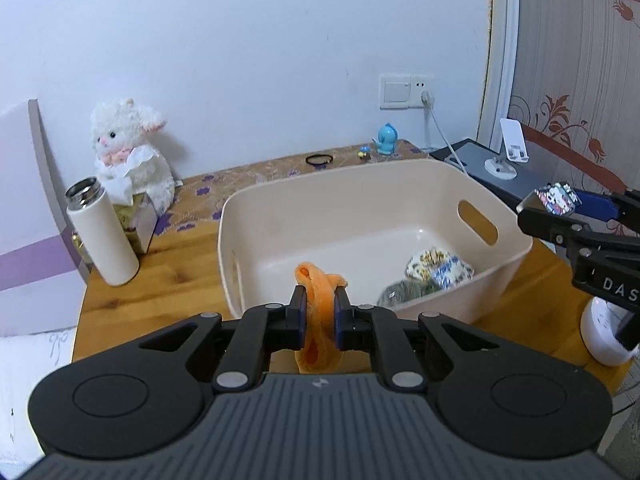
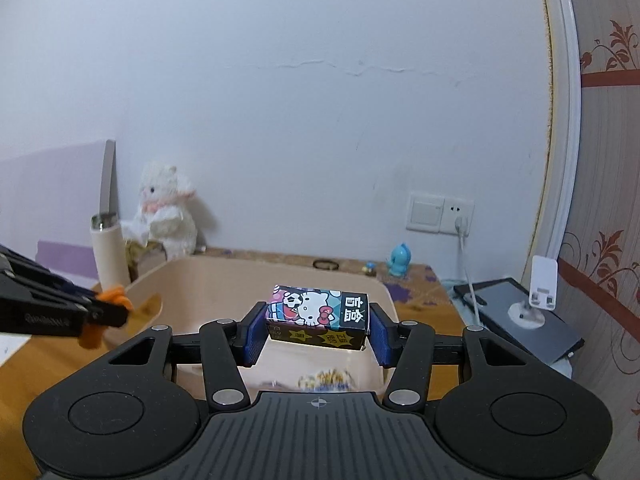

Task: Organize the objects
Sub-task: 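Lift the orange sock into the basket and release it while the right tool drops the Hello Kitty box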

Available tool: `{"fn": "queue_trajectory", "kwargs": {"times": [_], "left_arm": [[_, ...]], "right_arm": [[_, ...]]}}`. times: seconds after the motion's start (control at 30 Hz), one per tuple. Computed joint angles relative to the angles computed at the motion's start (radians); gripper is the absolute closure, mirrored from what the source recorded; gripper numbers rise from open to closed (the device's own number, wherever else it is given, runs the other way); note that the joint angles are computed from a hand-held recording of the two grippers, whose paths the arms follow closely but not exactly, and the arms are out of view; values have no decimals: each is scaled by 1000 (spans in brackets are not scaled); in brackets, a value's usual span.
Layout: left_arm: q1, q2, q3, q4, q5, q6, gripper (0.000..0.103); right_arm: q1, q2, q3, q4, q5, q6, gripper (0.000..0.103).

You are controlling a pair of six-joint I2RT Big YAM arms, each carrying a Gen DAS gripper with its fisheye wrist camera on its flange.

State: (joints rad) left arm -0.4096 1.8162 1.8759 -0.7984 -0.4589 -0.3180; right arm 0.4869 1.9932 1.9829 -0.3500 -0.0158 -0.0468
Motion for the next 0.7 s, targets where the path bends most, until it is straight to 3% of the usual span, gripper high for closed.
{"fn": "queue_trajectory", "kwargs": {"times": [0.23,0.53,0.7], "left_arm": [[25,107,143,-51,6,-16,88],[55,307,397,-256,23,-73,88],[62,387,497,-349,30,-93,88]], "right_arm": [[-1,83,140,-60,-2,46,54],[9,233,360,-239,47,26,54],[10,327,507,-390,51,23,54]]}}
